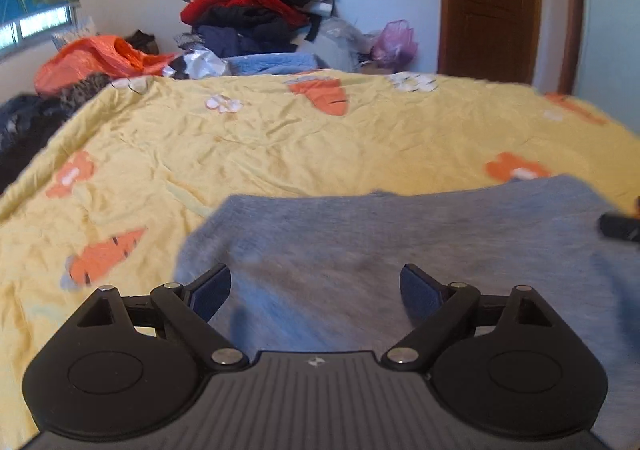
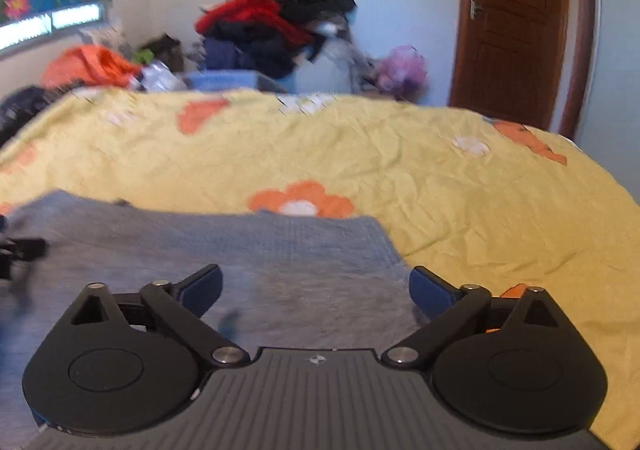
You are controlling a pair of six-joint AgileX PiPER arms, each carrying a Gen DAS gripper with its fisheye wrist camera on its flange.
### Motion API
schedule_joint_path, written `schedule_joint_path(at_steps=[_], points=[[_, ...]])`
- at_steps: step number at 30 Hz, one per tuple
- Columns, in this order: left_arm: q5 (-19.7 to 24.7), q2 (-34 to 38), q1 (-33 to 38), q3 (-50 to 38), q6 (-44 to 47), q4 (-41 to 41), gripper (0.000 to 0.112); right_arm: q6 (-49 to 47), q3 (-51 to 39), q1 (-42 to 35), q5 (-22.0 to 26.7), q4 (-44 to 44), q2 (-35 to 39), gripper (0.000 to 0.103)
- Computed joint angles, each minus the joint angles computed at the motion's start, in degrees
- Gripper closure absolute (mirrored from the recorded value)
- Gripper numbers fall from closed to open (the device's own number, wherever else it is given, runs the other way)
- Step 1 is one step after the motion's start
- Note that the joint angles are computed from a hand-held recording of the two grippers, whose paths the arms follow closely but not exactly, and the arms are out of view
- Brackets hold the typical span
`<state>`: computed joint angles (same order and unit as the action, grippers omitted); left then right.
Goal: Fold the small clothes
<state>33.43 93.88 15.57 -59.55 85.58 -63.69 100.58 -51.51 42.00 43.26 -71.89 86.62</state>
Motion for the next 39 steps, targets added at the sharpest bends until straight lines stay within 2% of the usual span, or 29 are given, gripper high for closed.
schedule_joint_path(at_steps=[2, 6, 10, 14, 17, 20, 21, 26, 30, 33, 35, 37, 39], points=[[2.51, -2.63, 0.68, 2.62, -0.77, 1.06, 0.020, -2.08, -0.87, 3.38, 3.48, 1.90, 1.22, 0.001], [-0.69, -3.13, -0.68, 6.90, 0.18, 2.73, 0.020, -3.52, -0.84, 4.68, 4.44, 4.80, 4.97, 0.002], [1.76, -0.97, 2.68, 9.50, 13.46, -8.08, 0.019, 7.36, 4.59, 4.26, 1.20, 0.15, 3.23, 0.001], [1.26, -0.61, 2.70, 10.90, 19.23, -13.32, 0.017, 5.79, 3.19, 4.01, 1.57, 0.93, 4.37, 0.000], [1.77, -0.30, 2.82, 10.19, 18.49, -12.32, 0.017, 2.41, 2.59, 2.95, 0.43, 3.05, 3.35, 0.001], [2.37, -0.07, 3.22, 10.05, 18.87, -12.35, 0.017, 2.43, 0.73, 6.23, 6.21, 5.02, 2.47, 0.001], [2.36, -0.08, 3.23, 10.15, 19.09, -12.57, 0.017, 4.03, 1.23, 7.38, 6.54, 3.79, 1.53, 0.001], [2.62, 0.08, 3.36, 10.14, 19.30, -12.81, 0.017, -1.37, -0.59, 8.01, 5.15, 7.47, 4.02, 0.000], [3.15, 0.40, 3.60, 9.86, 19.34, -12.77, 0.017, 6.52, 3.49, 7.95, 3.00, 1.79, 4.41, 0.000], [3.01, 0.12, 3.59, 9.69, 18.67, -11.91, 0.017, 6.51, 3.30, 8.33, 3.51, 1.91, 4.55, 0.000], [2.75, -2.04, 3.94, 9.92, 14.99, -8.66, 0.017, 6.70, 3.57, 8.31, 3.36, 1.89, 4.17, 0.000], [7.58, -5.04, 7.31, 11.16, 14.74, -6.75, 0.017, 6.94, 3.65, 8.50, 3.56, 1.85, 4.10, 0.000], [12.32, -7.62, 10.91, 13.50, 19.11, -6.64, 0.017, 7.19, 3.81, 8.47, 3.45, 1.73, 4.00, 0.000]])
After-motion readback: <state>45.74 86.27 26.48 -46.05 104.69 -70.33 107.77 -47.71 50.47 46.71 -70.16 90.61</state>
